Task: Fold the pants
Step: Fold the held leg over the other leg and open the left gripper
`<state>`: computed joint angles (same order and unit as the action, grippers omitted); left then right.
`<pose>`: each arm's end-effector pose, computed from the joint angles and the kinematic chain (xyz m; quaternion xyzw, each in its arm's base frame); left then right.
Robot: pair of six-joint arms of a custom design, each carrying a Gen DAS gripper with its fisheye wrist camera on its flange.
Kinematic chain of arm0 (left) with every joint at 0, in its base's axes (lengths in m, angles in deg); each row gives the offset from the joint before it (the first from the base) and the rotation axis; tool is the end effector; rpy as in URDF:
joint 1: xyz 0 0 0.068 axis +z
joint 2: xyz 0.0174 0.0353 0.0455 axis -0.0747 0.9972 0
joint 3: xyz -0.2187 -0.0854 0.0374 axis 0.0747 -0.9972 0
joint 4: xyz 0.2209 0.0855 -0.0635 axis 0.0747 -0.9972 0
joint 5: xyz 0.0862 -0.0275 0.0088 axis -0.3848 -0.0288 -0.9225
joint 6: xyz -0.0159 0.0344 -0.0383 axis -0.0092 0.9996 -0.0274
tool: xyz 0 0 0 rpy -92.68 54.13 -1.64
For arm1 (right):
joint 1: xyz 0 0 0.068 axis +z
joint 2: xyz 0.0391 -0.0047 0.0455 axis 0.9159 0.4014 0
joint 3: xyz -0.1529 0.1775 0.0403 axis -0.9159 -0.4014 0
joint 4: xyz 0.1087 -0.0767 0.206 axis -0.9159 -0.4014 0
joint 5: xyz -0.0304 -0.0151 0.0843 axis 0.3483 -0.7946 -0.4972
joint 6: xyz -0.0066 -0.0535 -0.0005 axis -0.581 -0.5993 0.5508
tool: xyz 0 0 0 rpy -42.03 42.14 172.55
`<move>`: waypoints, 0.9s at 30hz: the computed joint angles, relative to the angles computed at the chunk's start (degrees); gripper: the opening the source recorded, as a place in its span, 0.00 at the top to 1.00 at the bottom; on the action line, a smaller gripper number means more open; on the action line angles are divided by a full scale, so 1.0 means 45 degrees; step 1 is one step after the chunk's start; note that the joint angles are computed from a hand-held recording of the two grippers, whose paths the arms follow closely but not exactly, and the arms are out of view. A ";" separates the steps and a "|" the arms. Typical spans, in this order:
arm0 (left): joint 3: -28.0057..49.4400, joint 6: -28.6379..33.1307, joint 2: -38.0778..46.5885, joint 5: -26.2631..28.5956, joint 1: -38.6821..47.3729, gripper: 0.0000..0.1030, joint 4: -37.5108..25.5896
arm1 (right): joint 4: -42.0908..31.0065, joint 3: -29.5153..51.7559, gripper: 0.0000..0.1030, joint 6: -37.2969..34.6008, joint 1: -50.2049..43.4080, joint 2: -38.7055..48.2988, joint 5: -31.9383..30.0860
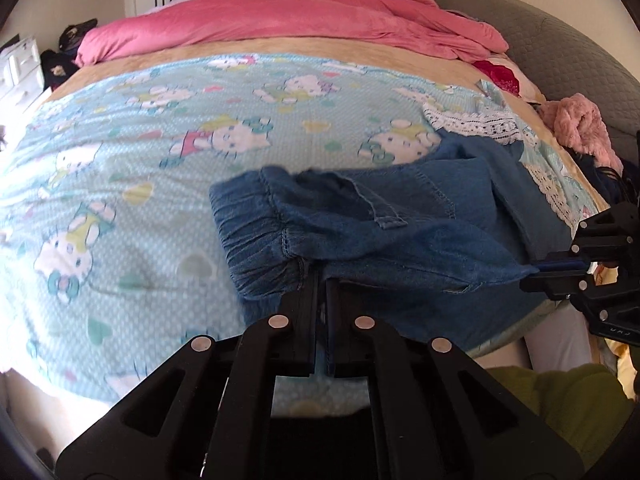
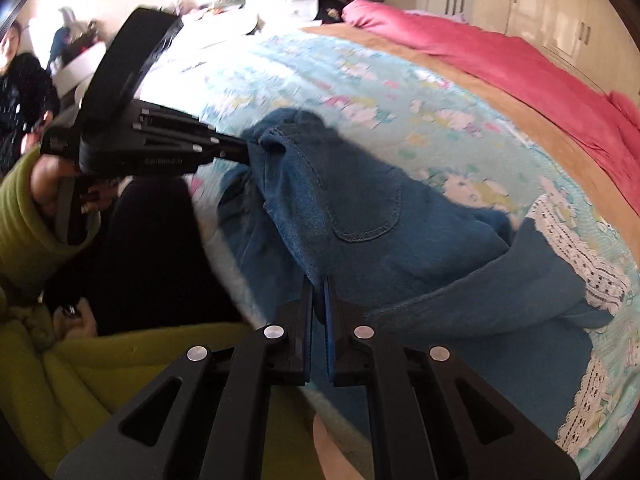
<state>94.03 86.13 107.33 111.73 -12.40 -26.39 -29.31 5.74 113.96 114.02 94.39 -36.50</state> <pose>0.3717 -0.0687 0.1087 0.3413 0.8845 -0.1742 0.2660 0.2379 0.2484 0.1329 -0.1621 0.9402 0.0658 0.2923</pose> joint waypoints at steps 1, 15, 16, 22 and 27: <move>-0.0142 0.0045 -0.0083 0.0045 0.0089 1.00 -0.0017 | -0.0057 0.0085 0.96 -0.0045 0.0059 0.0124 -0.0008; -0.1757 0.1110 -0.1721 0.0638 0.1044 0.94 -0.0717 | 0.0955 -0.0022 0.95 0.0588 0.0445 0.1620 -0.0404; -0.1875 0.1065 -0.1868 0.0557 0.1084 0.91 -0.0622 | 0.0981 -0.0029 0.95 0.0648 0.0396 0.1647 -0.0417; -0.1668 0.0308 -0.2323 0.0424 0.1491 0.89 -0.0661 | 0.1132 -0.0153 0.92 0.0790 0.0374 0.1796 -0.0685; -0.1274 0.0049 -0.2528 0.0714 0.0434 0.89 -0.0835 | 0.1388 -0.0898 0.88 0.0845 0.0184 0.0696 -0.1295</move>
<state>88.30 86.35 95.95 114.95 -10.45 -30.14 -23.06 1.70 117.76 114.85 97.52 -42.33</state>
